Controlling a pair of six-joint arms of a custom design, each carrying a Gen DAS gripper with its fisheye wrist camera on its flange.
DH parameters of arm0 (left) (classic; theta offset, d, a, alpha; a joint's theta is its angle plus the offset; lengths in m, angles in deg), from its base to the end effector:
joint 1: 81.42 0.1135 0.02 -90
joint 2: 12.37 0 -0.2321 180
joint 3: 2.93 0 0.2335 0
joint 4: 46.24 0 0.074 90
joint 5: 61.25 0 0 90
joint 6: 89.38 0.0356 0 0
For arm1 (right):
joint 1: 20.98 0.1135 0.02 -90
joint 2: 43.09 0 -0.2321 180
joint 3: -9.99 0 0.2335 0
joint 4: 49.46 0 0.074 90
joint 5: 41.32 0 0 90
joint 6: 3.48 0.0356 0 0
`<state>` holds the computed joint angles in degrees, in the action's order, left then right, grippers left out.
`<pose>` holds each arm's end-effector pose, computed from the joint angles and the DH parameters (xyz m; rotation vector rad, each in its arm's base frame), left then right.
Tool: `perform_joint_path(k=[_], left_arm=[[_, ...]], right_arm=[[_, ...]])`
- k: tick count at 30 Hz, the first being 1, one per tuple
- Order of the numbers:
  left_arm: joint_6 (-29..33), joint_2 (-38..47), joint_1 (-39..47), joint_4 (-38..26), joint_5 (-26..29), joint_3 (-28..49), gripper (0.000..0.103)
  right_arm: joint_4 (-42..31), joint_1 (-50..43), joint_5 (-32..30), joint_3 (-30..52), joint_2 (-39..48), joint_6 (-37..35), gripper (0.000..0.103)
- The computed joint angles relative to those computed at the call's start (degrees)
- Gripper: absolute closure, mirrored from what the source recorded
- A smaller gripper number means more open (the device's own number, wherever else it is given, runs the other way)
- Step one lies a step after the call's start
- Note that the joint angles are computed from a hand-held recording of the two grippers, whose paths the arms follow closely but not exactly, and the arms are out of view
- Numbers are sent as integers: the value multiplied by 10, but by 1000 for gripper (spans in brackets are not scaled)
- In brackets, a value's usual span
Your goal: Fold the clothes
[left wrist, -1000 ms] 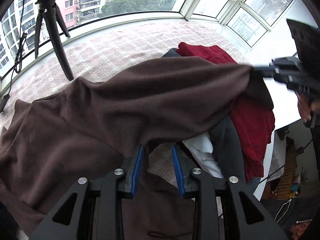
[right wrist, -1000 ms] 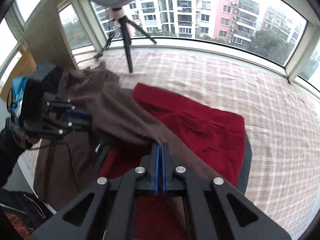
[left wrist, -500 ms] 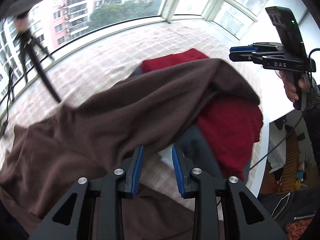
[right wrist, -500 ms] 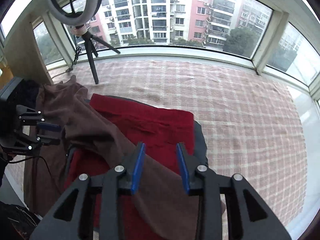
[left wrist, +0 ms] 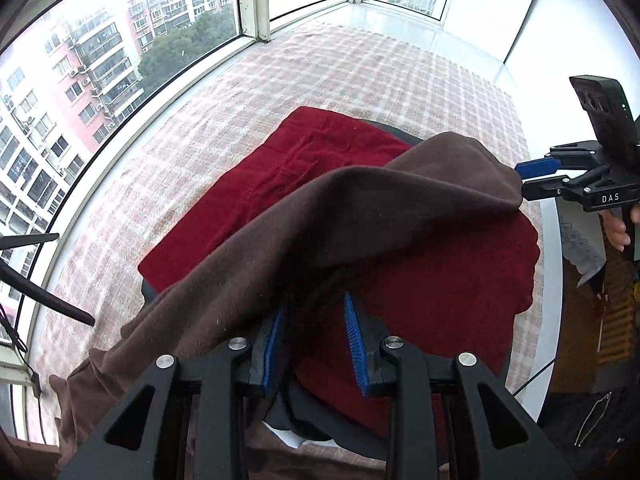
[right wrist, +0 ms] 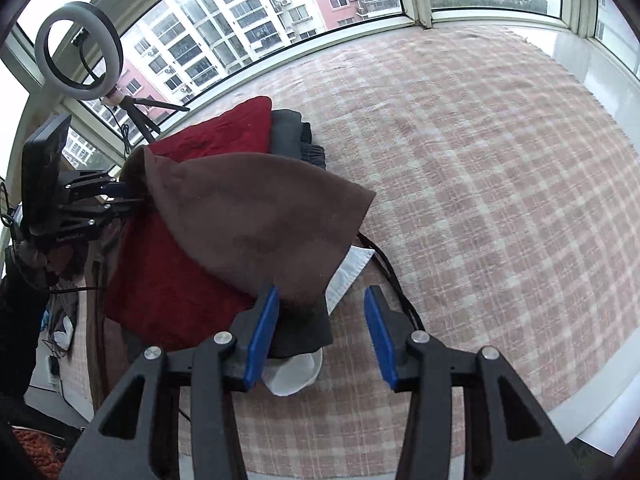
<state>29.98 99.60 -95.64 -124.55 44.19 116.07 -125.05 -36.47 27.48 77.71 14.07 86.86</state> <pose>0.3596 -0.1009 0.2547 1.0846 2.5464 -0.3118 0.1662 -0.0327 0.2541 0.2546 2.6243 0.4118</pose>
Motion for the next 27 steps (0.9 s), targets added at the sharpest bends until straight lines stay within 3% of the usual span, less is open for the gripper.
perform_joint_path(k=[1, 4, 6, 9, 13, 17, 19, 22, 24, 27], left_arm=[[1, 3, -2, -3, -4, 5, 75], [15, 6, -8, 0, -18, 4, 75], [25, 5, -13, 10, -28, -3, 76], [37, -3, -13, 18, -25, -15, 99], [69, -23, 1, -1, 1, -20, 100], [104, -41, 25, -59, 42, -2, 100], [123, -50, 42, -104, 71, 17, 100], [165, -62, 62, -156, 93, 28, 99], [172, -66, 62, -163, 81, 10, 99], [158, -68, 67, -155, 76, -4, 99]], right_arm=[[13, -4, -17, -4, 4, -2, 60], [25, -7, -59, 13, 17, -11, 100], [29, -11, -78, 32, 28, -6, 100], [39, -40, -109, 54, 27, 12, 101], [2, -142, -220, 90, 11, 15, 101], [-44, -196, -240, 124, 3, 2, 101], [-70, -245, -295, 128, 8, 10, 101], [-80, -241, -250, 137, 7, 7, 101], [-76, -213, -202, 119, 28, 4, 100], [-55, -225, -194, 64, 63, 6, 99]])
